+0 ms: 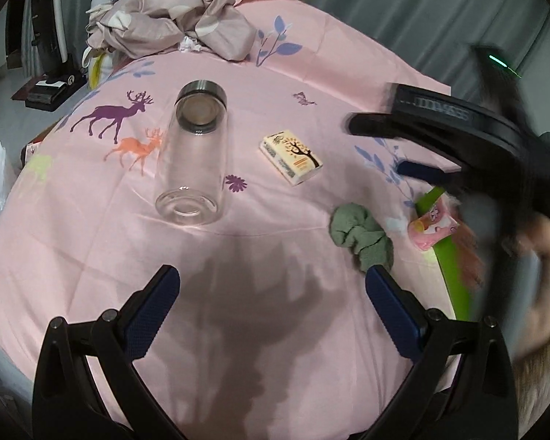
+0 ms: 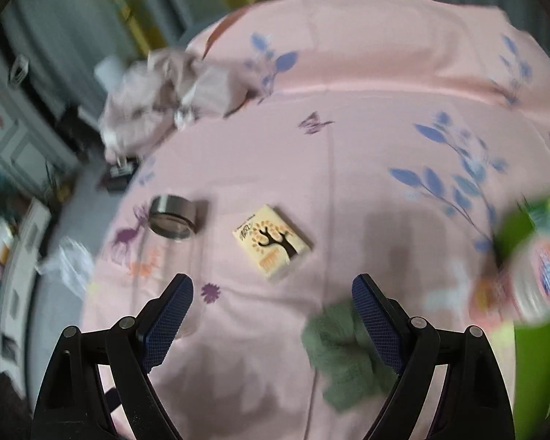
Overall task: Organize soft objects
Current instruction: 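Move the right gripper to the cream tree-print tissue pack and grasp it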
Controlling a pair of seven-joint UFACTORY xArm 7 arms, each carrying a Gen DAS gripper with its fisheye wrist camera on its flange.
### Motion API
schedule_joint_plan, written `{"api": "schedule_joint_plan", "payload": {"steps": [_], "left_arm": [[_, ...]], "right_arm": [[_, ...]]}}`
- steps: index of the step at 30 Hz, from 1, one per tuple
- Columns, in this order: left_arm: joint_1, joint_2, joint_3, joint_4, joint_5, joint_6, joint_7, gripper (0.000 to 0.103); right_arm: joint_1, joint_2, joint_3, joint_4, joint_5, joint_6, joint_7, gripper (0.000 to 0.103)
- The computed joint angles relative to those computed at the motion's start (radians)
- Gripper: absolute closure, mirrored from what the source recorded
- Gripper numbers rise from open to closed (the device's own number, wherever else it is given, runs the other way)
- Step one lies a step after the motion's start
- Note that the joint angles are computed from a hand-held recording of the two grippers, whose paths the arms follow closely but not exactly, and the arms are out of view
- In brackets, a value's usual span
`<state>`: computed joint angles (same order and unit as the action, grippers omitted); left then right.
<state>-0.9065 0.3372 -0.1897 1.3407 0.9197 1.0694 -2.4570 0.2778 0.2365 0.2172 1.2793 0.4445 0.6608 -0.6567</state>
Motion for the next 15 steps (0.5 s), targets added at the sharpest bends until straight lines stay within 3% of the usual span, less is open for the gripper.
{"api": "schedule_joint_plan", "payload": {"steps": [3,9,11,12,15], "left_arm": [[0.011,-0.014,0.000,-0.032,-0.003,-0.032,-0.014,0.003],[0.028,-0.018,-0.005,-0.058,-0.014,-0.068,-0.013,0.003],[0.029,-0.012,-0.005,-0.055,-0.025,-0.072,-0.015,0.003],[0.029,-0.011,-0.004,-0.057,-0.023,-0.083,-0.017,0.003],[0.027,-0.004,-0.002,-0.053,-0.031,-0.095,-0.017,0.003]], "right_arm": [[0.077,0.124,-0.020,0.109,-0.176,0.014,0.117,0.014],[0.121,0.278,-0.020,0.253,-0.315,0.043,0.184,0.014],[0.122,0.307,-0.019,0.277,-0.330,0.064,0.188,0.021],[0.125,0.312,-0.021,0.281,-0.342,0.070,0.190,0.033],[0.112,0.281,-0.010,0.213,-0.354,0.001,0.156,0.040]]}}
